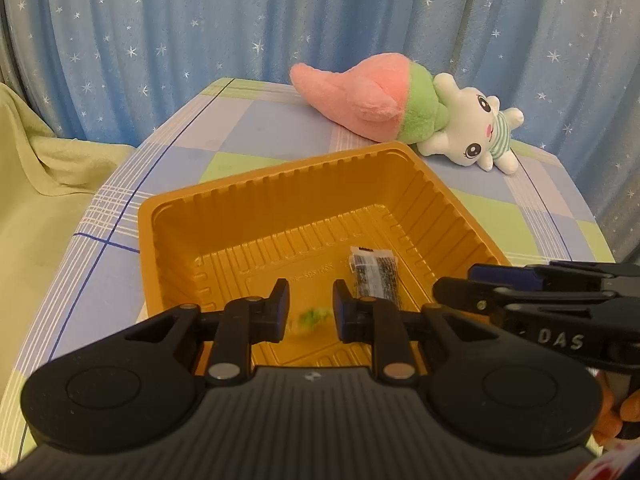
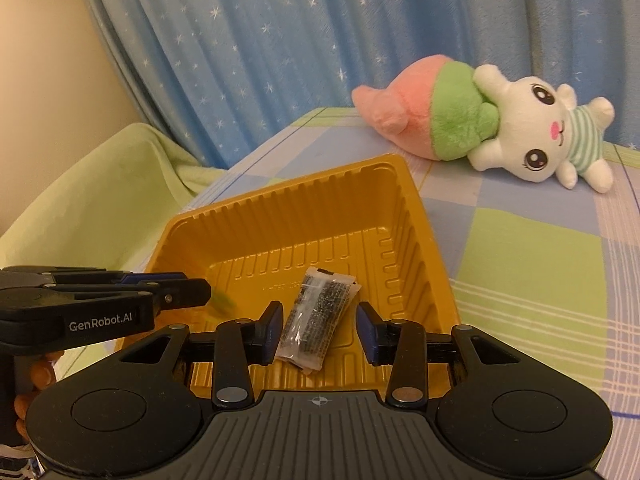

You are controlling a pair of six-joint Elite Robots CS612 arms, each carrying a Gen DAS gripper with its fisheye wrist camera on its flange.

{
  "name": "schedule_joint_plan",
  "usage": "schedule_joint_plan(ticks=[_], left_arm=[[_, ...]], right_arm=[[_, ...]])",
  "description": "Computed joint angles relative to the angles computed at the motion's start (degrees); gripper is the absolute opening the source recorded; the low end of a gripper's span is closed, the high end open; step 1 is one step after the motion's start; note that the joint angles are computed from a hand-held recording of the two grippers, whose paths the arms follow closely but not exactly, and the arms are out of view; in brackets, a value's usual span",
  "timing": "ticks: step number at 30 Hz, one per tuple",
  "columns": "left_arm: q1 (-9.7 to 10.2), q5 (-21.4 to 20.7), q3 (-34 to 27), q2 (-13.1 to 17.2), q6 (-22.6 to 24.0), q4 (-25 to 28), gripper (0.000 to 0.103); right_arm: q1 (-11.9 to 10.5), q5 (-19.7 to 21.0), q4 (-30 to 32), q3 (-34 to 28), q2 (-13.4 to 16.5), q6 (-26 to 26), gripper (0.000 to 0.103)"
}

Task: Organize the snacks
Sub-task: 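Lift both tools away from the orange tray back over the snacks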

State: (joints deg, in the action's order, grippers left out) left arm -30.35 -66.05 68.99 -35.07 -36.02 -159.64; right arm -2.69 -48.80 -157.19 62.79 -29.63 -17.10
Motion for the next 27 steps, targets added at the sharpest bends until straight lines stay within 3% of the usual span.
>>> schedule_joint_plan(ticks=[4, 8, 13, 27], left_arm=[[-0.33, -0.23, 2.14, -1.33, -1.49, -0.88, 0.026], [-0.95, 0.07, 5.26, -3.25, -3.04, -1.68, 0.033], [-1.87, 0.06, 9.49, -5.82, -4.42, -2.66, 0.033], [-5.04, 0.35, 18.53, -11.2, -7.12, -4.75, 0.035]], right_arm=[[-0.71, 0.94, -3.69, 2.63, -1.12, 2.14, 0.054], [-1.59, 1.78, -7.02, 5.72, -2.55, 3.76, 0.06], [-2.6, 1.99, -8.53, 9.63, -4.71, 4.49, 0.064], [-5.28, 0.35, -7.43, 21.31, -11.51, -1.87, 0.065]])
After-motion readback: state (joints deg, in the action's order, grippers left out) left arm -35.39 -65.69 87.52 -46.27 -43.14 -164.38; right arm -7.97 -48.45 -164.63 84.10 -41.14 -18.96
